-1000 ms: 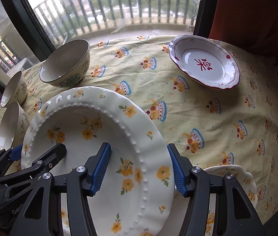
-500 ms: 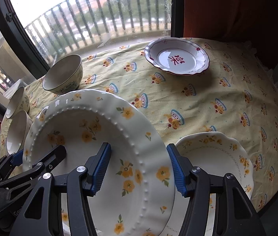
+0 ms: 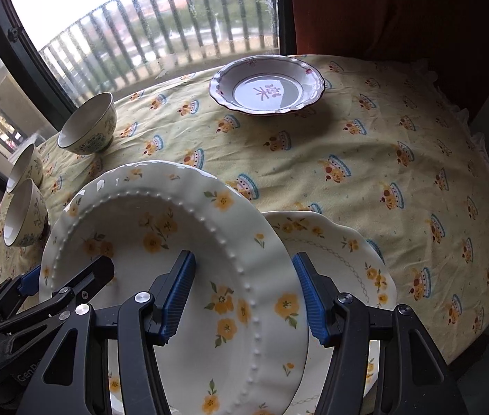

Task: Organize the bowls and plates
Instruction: 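Lift the beaded-rim plate with both grippers and carry it toward the scalloped plate, then lower the beaded-rim plate onto the scalloped plate and open both grippers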

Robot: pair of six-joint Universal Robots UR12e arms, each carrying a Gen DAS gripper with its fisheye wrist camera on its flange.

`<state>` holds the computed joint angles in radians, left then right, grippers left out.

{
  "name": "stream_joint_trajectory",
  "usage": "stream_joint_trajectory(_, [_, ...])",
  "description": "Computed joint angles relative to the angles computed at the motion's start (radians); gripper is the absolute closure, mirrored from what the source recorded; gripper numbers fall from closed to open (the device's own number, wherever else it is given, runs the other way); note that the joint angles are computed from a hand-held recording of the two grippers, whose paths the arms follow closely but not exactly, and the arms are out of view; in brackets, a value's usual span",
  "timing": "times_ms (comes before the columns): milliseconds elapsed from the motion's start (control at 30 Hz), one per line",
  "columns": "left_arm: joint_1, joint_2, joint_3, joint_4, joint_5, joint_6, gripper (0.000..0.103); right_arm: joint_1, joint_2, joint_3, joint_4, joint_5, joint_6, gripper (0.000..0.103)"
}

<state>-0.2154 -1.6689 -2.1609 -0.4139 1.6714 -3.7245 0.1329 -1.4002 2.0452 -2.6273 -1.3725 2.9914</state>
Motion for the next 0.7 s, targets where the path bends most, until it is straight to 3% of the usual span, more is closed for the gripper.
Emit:
stream_joint_trajectory(300, [-0.067, -0.061, 0.059, -0.003, 0.001, -0.089, 0.024, -0.082, 0.004, -0.004, 0.04, 0.028, -0.083, 0.041])
stream_joint_trajectory(700, [-0.119, -0.128, 0.101, -0.015, 0.004, -0.24, 0.024, -0.135, 0.047, -0.031, 0.093, 0.034, -0.231, 0.041])
